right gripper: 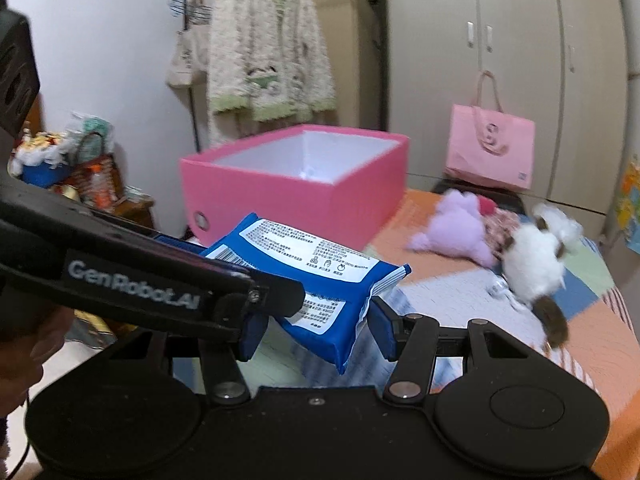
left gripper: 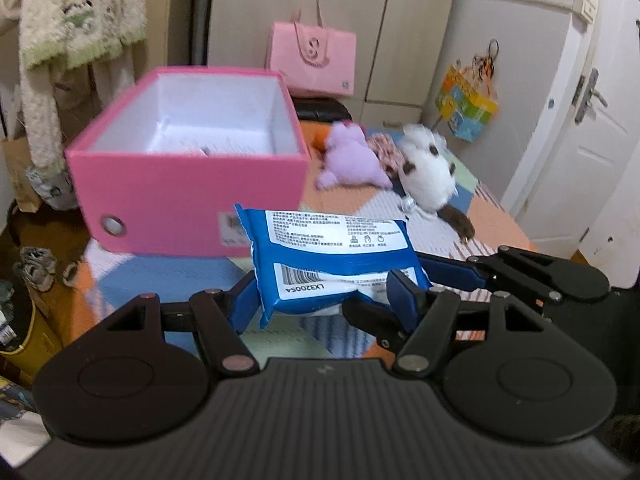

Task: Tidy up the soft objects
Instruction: 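Carry the blue wipe pack with the left tool over the pink box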

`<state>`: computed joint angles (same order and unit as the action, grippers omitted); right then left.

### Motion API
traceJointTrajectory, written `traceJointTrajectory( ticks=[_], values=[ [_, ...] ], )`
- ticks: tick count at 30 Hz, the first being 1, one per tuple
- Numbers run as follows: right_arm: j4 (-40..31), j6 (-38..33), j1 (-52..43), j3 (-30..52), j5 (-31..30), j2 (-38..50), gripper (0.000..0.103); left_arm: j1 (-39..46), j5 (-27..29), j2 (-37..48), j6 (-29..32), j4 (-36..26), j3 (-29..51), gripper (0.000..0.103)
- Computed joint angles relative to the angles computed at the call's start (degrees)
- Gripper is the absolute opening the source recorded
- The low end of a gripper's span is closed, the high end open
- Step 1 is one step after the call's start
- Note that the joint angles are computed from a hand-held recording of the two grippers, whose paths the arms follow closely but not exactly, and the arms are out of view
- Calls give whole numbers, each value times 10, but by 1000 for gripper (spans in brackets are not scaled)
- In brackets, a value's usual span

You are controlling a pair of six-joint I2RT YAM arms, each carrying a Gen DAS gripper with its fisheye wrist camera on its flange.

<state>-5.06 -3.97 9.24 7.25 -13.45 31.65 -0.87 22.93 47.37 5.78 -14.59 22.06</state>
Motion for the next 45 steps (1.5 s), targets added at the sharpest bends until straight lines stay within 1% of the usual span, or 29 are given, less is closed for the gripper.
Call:
traceJointTrajectory(
  ticks=[4, 7, 11, 14, 17, 19, 24, 27, 30, 34, 41, 43, 45],
  values=[
    [4, 0, 47, 43, 25, 26, 60, 64, 43, -16, 33, -47, 40, 66],
    [-3, -3, 81, 90, 49, 63, 60, 104, 73, 9, 47, -84, 88, 66],
    [-29, 4, 85, 162, 28, 127, 60, 134, 87, 68, 73, -152, 176, 66],
    [-29, 1, 78, 200, 8, 161, 60, 156, 102, 103, 99, -189, 235, 66],
    [-13, -8, 65, 237, -13, 214, 60, 155, 98, 134, 105, -188, 274, 66],
    [3, -15, 56, 269, -27, 269, 60, 144, 86, 162, 106, -177, 297, 66],
    [32, -33, 28, 361, -54, 415, 60, 107, 52, 270, 84, -131, 369, 66],
    [36, -38, 20, 423, -54, 503, 60, 91, 39, 348, 76, -93, 412, 66],
    [-6, -42, 11, 507, -58, 594, 60, 80, 30, 439, 63, -89, 474, 66],
    [-53, -60, 10, 619, -46, 700, 60, 73, 26, 554, 48, -115, 579, 66],
    [-164, -88, 16, 830, -9, 858, 60, 69, 32, 740, 9, -213, 809, 66],
    [-193, -95, 16, 880, -6, 892, 60, 68, 33, 781, 3, -239, 862, 66],
    [-222, -109, 16, 927, -3, 923, 60, 67, 31, 812, -4, -253, 898, 66]
  ],
)
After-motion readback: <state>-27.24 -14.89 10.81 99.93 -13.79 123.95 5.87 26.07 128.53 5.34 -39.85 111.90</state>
